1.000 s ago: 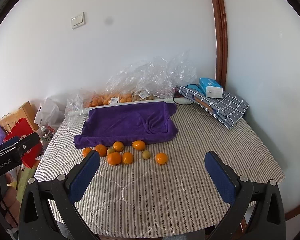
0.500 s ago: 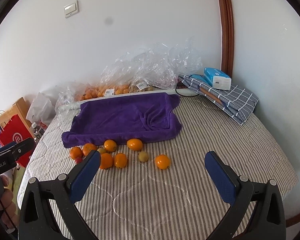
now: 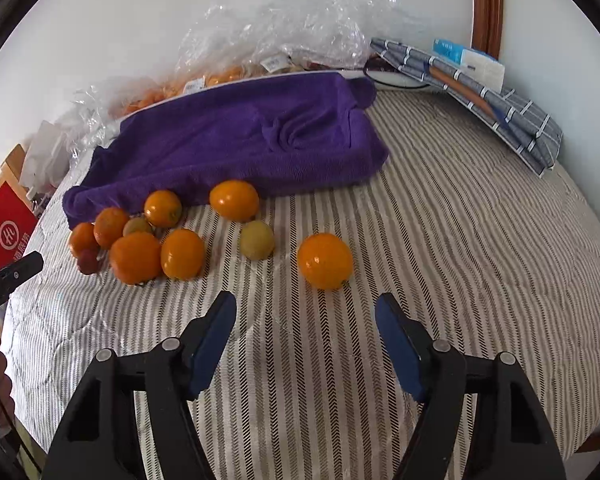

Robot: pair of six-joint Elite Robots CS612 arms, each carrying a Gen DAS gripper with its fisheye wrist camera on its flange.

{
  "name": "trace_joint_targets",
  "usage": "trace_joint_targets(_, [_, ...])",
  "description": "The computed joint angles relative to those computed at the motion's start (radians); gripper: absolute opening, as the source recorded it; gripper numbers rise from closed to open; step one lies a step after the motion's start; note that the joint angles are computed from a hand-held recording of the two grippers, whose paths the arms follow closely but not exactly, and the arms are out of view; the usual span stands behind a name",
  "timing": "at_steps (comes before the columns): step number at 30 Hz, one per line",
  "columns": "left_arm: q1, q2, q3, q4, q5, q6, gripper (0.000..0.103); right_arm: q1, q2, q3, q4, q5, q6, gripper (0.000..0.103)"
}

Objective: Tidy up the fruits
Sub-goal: 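Grasp an orange with the left gripper while the right gripper grasps another orange, then lift both held oranges and carry them over the purple towel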

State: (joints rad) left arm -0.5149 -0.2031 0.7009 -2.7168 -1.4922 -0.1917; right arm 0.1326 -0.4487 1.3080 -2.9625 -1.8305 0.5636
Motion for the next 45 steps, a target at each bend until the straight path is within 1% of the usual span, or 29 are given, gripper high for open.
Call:
trace_joint_targets(1, [0.002,0.007,-0.009,0.007,-0.009,0.004,0.096,-0.001,0.005,-0.002,-0.004,-0.002,0.000,0.064])
trace_joint_targets(3, [0.006,0.021,-0.028,0.014,-0.032,0.008,0.095,0.002,0.013,-0.004,-0.038,-0.037,-0.005,0.064])
trace_joint_targets(5, [0.010,0.033,-0.045,0.018,-0.064,-0.003,0.095,-0.001,0.019,-0.011,-0.044,-0.030,-0.004,0.064])
trace_joint_targets(7, [0.016,0.047,-0.062,0.018,-0.108,-0.014,0.091,-0.001,0.028,-0.024,-0.042,-0.049,-0.020,0.064])
trace_joint_targets(10, [0.015,0.052,-0.054,-0.026,-0.111,-0.011,0.089,0.002,0.032,-0.042,-0.002,-0.062,-0.049,0.064])
trace_joint_targets(13, [0.015,0.053,-0.045,-0.057,-0.127,-0.006,0.089,-0.002,0.035,-0.048,-0.002,-0.058,-0.053,0.064])
trace_joint_targets(14, [0.016,0.053,-0.043,-0.065,-0.136,-0.007,0.089,-0.002,0.036,-0.048,-0.004,-0.062,-0.051,0.062])
trace_joint_targets(16, [0.019,0.055,-0.045,-0.076,-0.168,0.001,0.080,-0.003,0.038,-0.051,-0.004,-0.076,-0.043,0.054])
trace_joint_targets(18, [0.026,0.063,-0.063,-0.070,-0.210,-0.001,0.077,-0.003,0.038,-0.050,-0.007,-0.087,-0.036,0.048])
trace_joint_targets(21, [0.038,0.088,-0.113,-0.061,-0.277,-0.045,0.071,-0.007,0.036,-0.040,-0.031,-0.078,-0.025,0.043])
trace_joint_targets(22, [0.040,0.097,-0.135,-0.046,-0.289,-0.051,0.071,-0.008,0.036,-0.037,-0.039,-0.074,-0.022,0.041])
trace_joint_targets(26, [0.038,0.132,-0.223,0.012,-0.299,-0.060,0.070,-0.011,0.034,-0.029,-0.056,-0.062,-0.012,0.040])
trace_joint_targets(29, [0.034,0.163,-0.291,0.058,-0.311,-0.052,0.061,-0.011,0.033,-0.027,-0.056,-0.067,-0.007,0.038])
trace_joint_targets(31, [0.029,0.178,-0.324,0.083,-0.294,-0.038,0.055,-0.010,0.032,-0.026,-0.051,-0.072,-0.006,0.034])
trace_joint_targets(32, [0.028,0.181,-0.330,0.082,-0.292,-0.031,0.051,-0.009,0.032,-0.027,-0.049,-0.075,-0.009,0.033])
trace_joint_targets(33, [0.028,0.187,-0.339,0.081,-0.293,-0.025,0.044,-0.008,0.032,-0.029,-0.043,-0.080,-0.012,0.032])
trace_joint_targets(34, [0.027,0.193,-0.352,0.092,-0.296,-0.021,0.041,-0.007,0.032,-0.031,-0.039,-0.083,-0.016,0.032])
trace_joint_targets(36, [0.027,0.206,-0.378,0.125,-0.298,-0.019,0.040,-0.005,0.033,-0.033,-0.033,-0.088,-0.021,0.032])
trace_joint_targets(39, [0.026,0.200,-0.360,0.100,-0.293,-0.026,0.039,-0.005,0.034,-0.033,-0.034,-0.091,-0.023,0.032])
trace_joint_targets(42, [0.034,0.206,-0.362,0.083,-0.330,-0.062,0.039,-0.009,0.031,-0.020,-0.069,-0.067,-0.022,0.032])
trace_joint_targets(45, [0.039,0.209,-0.369,0.090,-0.343,-0.083,0.039,-0.008,0.030,-0.009,-0.105,-0.072,-0.013,0.032])
